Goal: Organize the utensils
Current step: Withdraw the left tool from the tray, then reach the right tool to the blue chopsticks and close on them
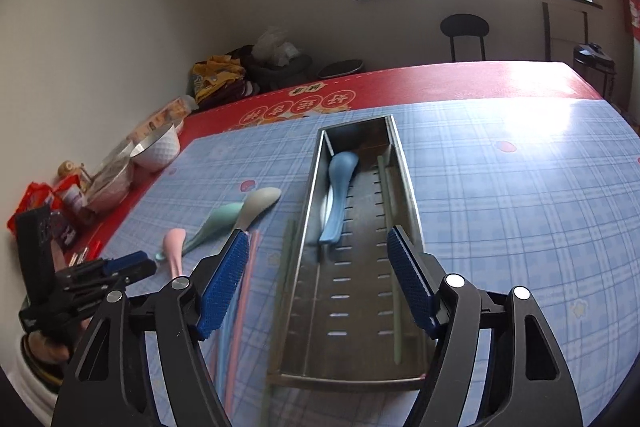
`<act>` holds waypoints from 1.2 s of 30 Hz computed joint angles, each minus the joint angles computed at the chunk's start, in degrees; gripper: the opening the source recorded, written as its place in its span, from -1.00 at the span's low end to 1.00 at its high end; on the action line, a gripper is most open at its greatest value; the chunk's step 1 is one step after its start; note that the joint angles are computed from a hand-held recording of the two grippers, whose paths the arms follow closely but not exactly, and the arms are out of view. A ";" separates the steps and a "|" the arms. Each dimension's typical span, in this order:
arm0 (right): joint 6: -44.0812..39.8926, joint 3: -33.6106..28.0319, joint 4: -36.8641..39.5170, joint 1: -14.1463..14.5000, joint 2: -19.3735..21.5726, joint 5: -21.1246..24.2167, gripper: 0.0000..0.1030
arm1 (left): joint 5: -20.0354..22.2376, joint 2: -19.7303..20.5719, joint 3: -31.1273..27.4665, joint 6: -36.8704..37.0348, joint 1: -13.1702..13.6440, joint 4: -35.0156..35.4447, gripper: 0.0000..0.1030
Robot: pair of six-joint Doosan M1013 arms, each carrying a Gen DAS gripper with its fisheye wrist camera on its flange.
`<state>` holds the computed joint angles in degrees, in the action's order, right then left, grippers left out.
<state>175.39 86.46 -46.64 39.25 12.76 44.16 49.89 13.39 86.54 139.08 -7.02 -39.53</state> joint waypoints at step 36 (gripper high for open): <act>-23.26 -10.40 20.62 2.41 9.03 8.84 -0.84 | 2.83 0.64 1.11 7.50 3.03 -8.76 -0.33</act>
